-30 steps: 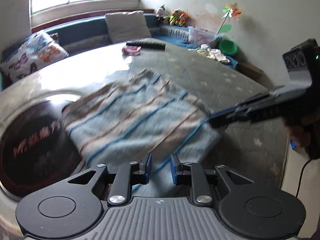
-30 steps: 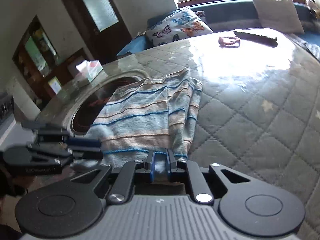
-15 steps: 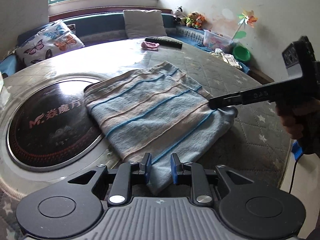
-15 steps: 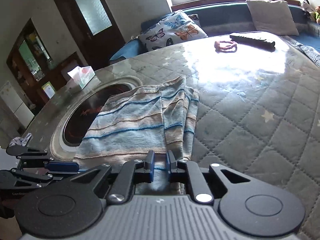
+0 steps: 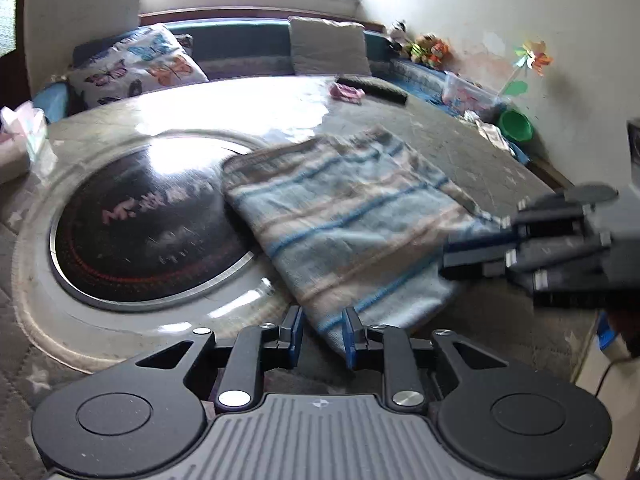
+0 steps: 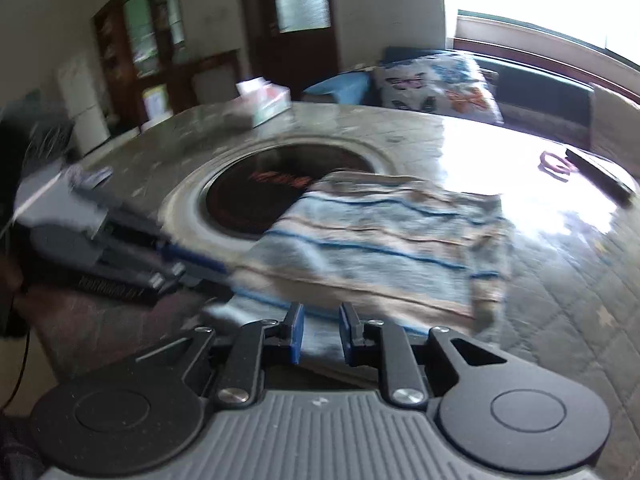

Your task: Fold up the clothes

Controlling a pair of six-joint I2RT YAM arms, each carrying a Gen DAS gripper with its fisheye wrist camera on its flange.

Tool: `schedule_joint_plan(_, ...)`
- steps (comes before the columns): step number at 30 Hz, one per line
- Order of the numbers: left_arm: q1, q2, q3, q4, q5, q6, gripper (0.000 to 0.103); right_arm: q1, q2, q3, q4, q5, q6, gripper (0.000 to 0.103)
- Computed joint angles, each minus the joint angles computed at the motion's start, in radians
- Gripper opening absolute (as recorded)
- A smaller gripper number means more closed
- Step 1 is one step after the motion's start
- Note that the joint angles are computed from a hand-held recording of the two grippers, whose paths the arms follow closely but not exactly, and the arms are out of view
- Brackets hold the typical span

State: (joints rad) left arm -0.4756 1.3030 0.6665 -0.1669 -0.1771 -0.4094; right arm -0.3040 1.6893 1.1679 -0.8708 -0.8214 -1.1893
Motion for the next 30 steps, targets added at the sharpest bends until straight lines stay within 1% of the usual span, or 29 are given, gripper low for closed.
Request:
schedule_joint_plan(2,0.014,-0.011,0.009,-0.016,-0.01,-0.017,0.025,0.024,-0.026,-0.034,-0.005,0.003,-0.032,0.024)
schedule_joint_plan(6,0.069,-0.017,0.025,-0.043,0.038,-0.088,0.031,0.078,-0.082,-0.108,-0.002,0.009,-0.084,0.034)
schedule_joint_plan(9,0.097,-0.015,0.033,-0.052,0.069,-0.142,0.031,0.132,-0.145,-0.198,0.076,0.03,-0.096,0.037)
schedule_joint_plan(13,0.111,-0.015,0.03,-0.041,0.096,-0.193,0.032,0.207,-0.255,-0.345,0.269,0.1,-0.038,0.036)
schedule_joint_plan(15,0.121,-0.014,0.026,-0.024,0.123,-0.221,0.033,0.221,-0.291,-0.388,0.318,0.119,-0.025,0.035)
schedule_joint_plan(16,0.126,-0.009,0.023,-0.011,0.142,-0.239,0.033,0.223,-0.301,-0.397,0.327,0.122,-0.019,0.033)
schedule_joint_plan(17,0.131,-0.005,0.02,0.003,0.16,-0.257,0.033,0.218,-0.298,-0.388,0.314,0.117,-0.009,0.022)
schedule_joint_plan(20,0.145,0.013,0.011,0.047,0.208,-0.322,0.033,0.2,-0.287,-0.358,0.27,0.1,0.019,0.009)
schedule_joint_plan(24,0.157,0.03,-0.008,0.119,0.246,-0.408,0.033,0.14,-0.242,-0.27,0.152,0.025,0.018,0.006)
schedule_joint_plan(28,0.168,0.039,-0.016,0.168,0.267,-0.475,0.034,0.087,-0.208,-0.197,0.05,-0.04,0.001,0.006)
schedule_joint_plan(30,0.172,0.056,-0.002,0.169,0.278,-0.491,0.035,0.066,-0.194,-0.171,0.013,-0.061,-0.008,0.006)
